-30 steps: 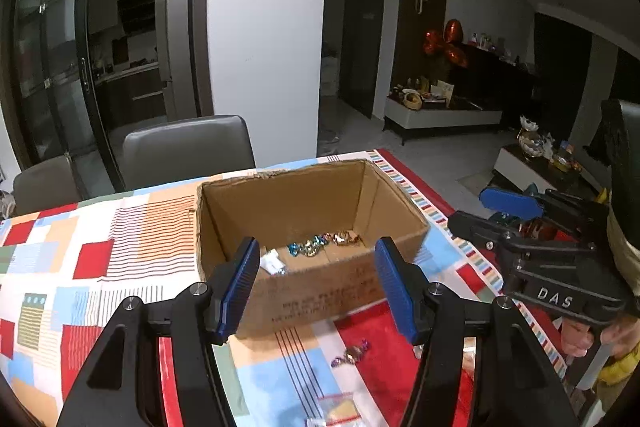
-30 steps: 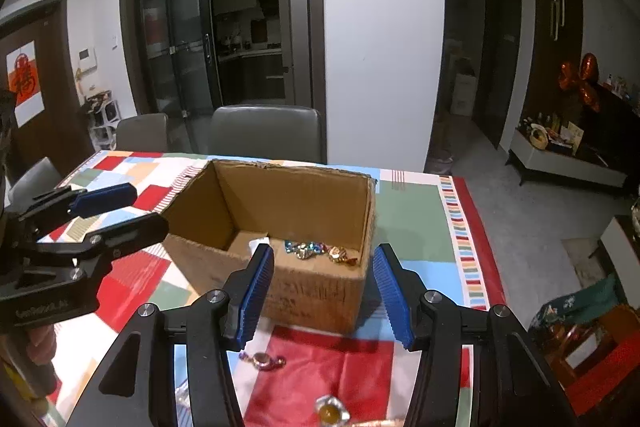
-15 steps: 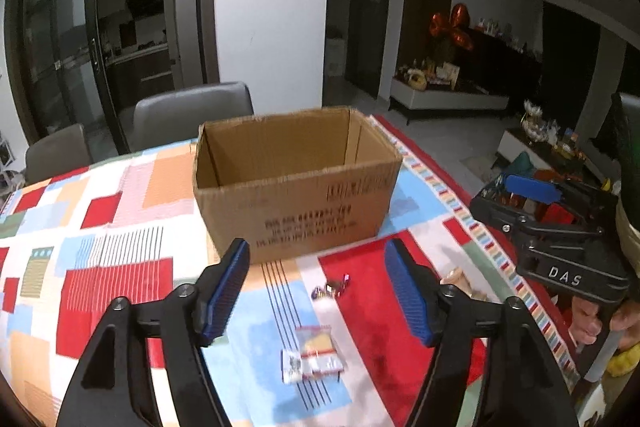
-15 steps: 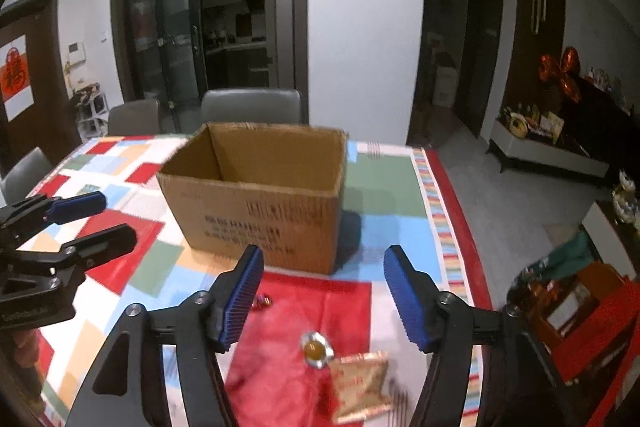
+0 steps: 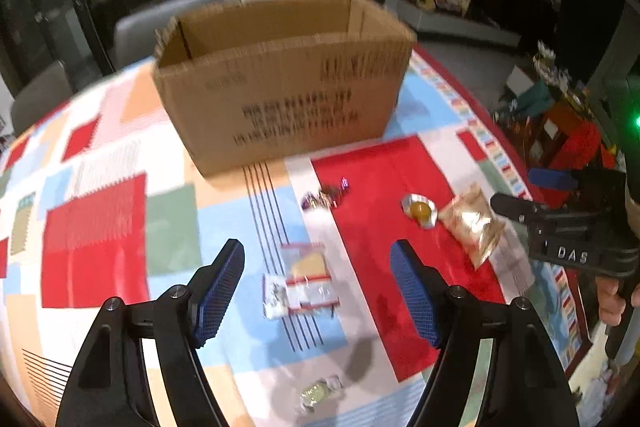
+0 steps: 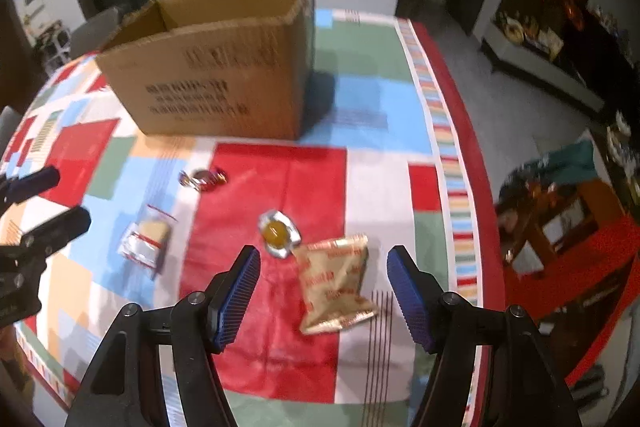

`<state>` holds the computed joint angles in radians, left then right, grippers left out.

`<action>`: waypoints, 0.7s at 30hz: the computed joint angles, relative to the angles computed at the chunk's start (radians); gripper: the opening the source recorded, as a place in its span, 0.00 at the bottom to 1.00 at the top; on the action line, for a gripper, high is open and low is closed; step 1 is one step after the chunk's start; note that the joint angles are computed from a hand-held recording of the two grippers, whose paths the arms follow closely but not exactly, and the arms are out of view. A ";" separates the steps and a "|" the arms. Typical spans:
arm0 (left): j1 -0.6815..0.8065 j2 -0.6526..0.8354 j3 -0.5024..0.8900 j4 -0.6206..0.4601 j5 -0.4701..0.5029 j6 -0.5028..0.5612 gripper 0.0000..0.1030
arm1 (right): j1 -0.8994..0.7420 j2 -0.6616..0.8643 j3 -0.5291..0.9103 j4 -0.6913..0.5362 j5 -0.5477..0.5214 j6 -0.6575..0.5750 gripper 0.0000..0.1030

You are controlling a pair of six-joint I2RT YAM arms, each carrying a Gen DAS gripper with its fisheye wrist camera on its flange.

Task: Organize snacks
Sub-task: 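Move both tools back toward the remaining snacks on the table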

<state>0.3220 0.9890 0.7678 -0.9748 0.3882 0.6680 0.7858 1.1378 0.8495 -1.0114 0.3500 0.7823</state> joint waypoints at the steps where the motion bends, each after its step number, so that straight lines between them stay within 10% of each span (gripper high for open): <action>1: -0.019 0.017 -0.005 0.006 -0.025 -0.010 0.73 | -0.010 0.014 0.002 -0.001 -0.006 -0.005 0.65; 21: -0.195 0.308 -0.066 0.197 -0.253 -0.191 0.72 | -0.150 0.207 -0.055 0.079 -0.188 -0.081 0.65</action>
<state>0.1271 1.2971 0.7017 -0.7779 0.1354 0.4773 0.6353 1.3452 0.7947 -0.9320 0.1623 0.7010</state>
